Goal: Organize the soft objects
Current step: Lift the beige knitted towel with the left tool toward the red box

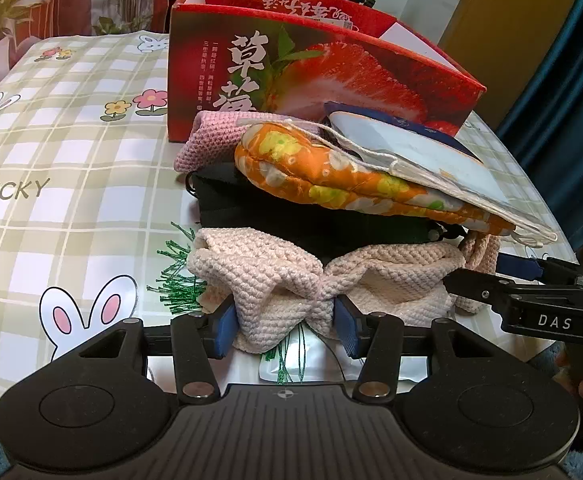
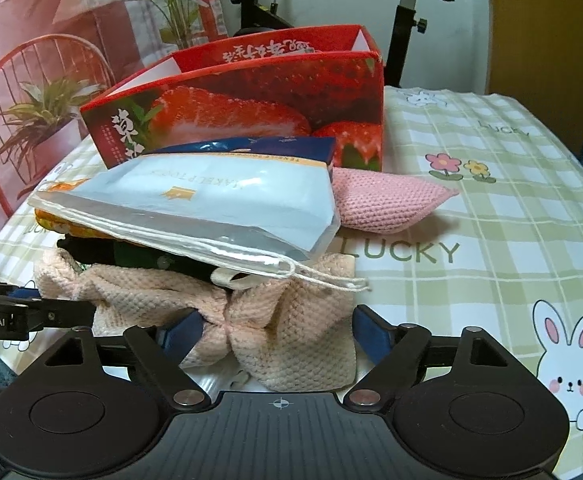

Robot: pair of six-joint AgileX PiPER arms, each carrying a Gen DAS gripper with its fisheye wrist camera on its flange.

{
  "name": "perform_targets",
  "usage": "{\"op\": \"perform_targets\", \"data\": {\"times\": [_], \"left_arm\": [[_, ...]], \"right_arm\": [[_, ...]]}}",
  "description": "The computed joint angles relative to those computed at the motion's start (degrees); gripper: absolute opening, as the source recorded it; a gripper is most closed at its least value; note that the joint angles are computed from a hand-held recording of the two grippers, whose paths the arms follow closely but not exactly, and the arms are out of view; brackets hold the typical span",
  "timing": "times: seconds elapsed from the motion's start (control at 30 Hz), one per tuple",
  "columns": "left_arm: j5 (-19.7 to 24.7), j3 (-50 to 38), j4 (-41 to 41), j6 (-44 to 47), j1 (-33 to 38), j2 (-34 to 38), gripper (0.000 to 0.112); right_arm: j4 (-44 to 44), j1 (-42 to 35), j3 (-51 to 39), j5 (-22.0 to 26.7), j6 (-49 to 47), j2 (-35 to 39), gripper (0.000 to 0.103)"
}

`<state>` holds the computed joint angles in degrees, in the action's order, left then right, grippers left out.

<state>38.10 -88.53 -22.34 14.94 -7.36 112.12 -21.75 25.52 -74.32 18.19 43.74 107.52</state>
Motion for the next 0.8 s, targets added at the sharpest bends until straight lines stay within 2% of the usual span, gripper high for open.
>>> {"op": "perform_targets", "data": {"times": [0.07,0.13,0.2,0.4,0.53,0.63,0.8], "left_arm": [[-0.05,0.01,-0.03,0.05,0.02,0.02,0.053],[-0.09,0.04,-0.07,0.09,0.04,0.02,0.053],[-0.24,0.3,-0.07,0.1,-0.02,-0.13,0.053],[-0.42,0.44,-0.65,0.62,0.04,-0.2,0.05],[-0.25,0.62,-1.48,0.84,0.51,-0.84,0.046],[-0.17,1.23,-3.21,1.87,1.3,-1.95,0.045],[-1.49,3.31,-7.42,5.27,2.58,-4.96,0.046]], "right_arm": [[5.02,-0.82,0.36,-1.38,-4.35,0.19,0.077],[12.03,-1.59,0.52,-2.51,-10.91,0.41,0.071],[17.72,-1.85,0.75,-3.35,-16.84,0.33,0.058],[16.11,-0.67,1.1,-3.02,-16.57,-0.83,0.043],[17.87,-0.34,1.82,-2.87,-19.25,-2.9,0.041],[16.52,0.48,2.21,-2.47,-19.07,-4.6,0.041],[19.22,0.41,3.47,-3.93,-21.87,-7.65,0.041]]}}
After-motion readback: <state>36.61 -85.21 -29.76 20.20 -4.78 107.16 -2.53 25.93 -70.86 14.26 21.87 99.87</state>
